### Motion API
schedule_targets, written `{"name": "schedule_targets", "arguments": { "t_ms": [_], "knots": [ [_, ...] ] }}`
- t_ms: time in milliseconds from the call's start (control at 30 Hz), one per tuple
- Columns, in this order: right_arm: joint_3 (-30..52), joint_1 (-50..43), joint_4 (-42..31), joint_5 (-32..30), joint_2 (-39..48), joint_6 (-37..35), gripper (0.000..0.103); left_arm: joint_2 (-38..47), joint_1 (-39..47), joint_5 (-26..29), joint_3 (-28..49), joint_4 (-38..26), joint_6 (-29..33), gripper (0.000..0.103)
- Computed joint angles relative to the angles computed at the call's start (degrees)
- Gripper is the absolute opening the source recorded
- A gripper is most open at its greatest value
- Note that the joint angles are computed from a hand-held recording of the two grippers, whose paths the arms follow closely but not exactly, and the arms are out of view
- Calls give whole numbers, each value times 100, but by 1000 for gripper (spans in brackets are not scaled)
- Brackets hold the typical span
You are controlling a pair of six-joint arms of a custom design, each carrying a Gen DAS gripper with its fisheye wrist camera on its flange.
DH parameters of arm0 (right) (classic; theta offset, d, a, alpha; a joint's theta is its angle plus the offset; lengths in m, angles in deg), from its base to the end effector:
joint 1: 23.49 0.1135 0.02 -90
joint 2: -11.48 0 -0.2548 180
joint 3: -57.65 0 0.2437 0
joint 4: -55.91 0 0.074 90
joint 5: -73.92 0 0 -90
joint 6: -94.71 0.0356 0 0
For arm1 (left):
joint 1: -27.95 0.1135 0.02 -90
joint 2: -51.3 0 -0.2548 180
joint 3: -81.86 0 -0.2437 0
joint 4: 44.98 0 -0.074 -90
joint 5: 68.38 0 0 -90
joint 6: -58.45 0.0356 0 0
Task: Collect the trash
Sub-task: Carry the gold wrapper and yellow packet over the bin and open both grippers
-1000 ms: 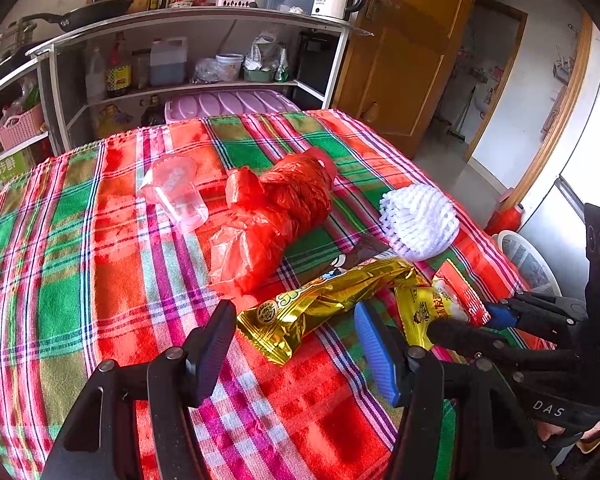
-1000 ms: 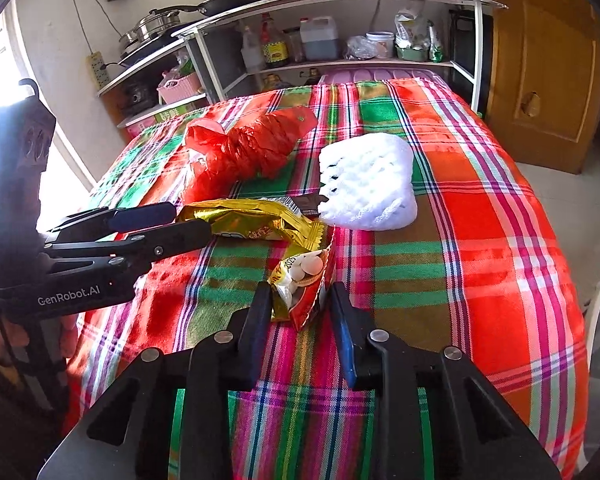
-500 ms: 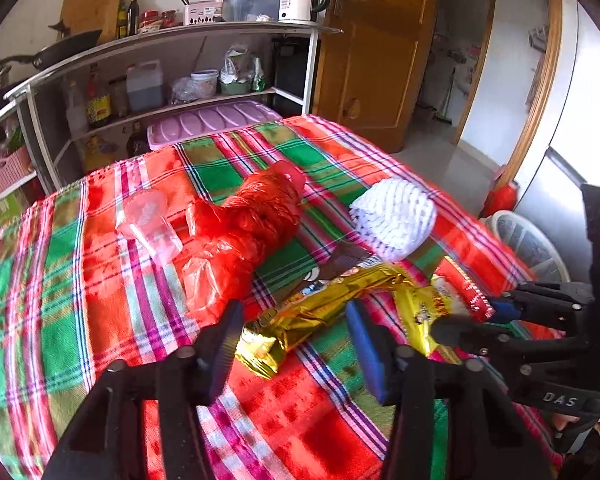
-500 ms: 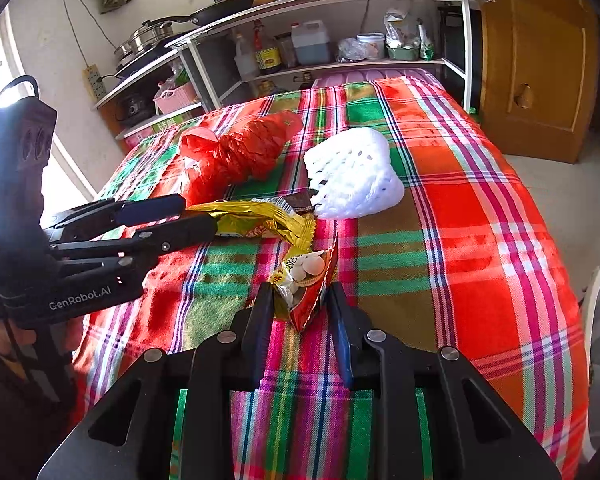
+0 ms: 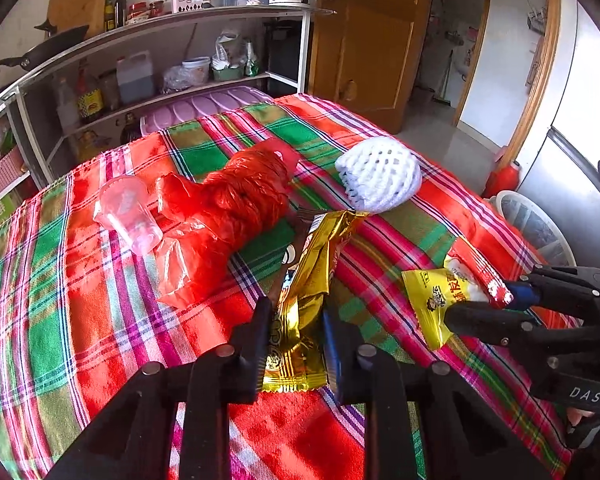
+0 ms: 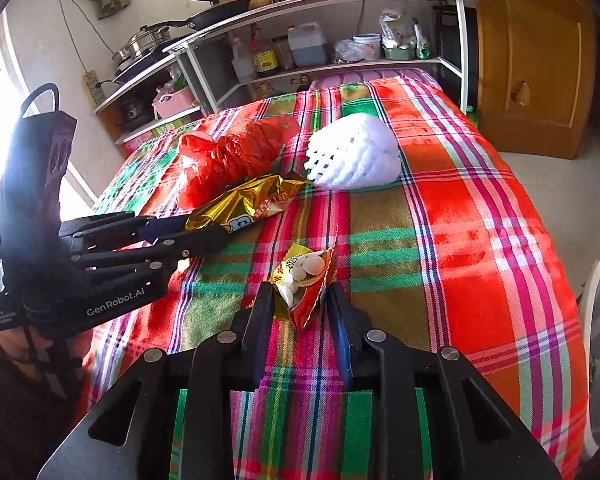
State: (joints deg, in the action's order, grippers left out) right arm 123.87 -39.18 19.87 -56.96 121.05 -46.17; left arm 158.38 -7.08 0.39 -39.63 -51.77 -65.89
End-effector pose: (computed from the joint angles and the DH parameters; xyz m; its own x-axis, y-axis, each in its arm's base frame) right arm 0.2962 -0.0590 0.0871 -0.6657 -0.4223 -0.6153 -0.6783 0.6861 0.2630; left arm 0.2670 -0.1714 0.0862 -0.7630 -0.1073 -0.6374 -0.0774 0.9942 -0.0746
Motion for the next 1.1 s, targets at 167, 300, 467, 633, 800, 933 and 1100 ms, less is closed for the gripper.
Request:
{"name": "schedule_targets", "arguments": {
  "t_ms": [167, 300, 467, 633, 800, 933, 1100],
  "knots": [
    [2, -124, -85, -71, -25, -91, 28, -87, -114, -93, -9, -136, -116, 22],
    [38, -263, -230, -162, -61, -237, 28, -238, -333, -240, -77, -262, -288, 22],
    [-4, -502, -305, -277, -194, -383, 28, -488, -613, -410, -203, -346, -554, 22],
    [5, -837, -470, -415, -338, -645, 28, -674, -915, -659, -96, -639, -755, 22],
    [270, -1270, -862, -602, -301, -906, 28, -670, -1167, -802, 213, -901, -813, 22],
    [567, -1624, -1128, -680, -184, -1033, 28, -513, -1308, -820, 518, -900, -818, 22],
    [1103, -2094, -1413, -781, 88, -1091, 28, -174, -1438, -781, 1056, -958, -818, 22]
  ]
}}
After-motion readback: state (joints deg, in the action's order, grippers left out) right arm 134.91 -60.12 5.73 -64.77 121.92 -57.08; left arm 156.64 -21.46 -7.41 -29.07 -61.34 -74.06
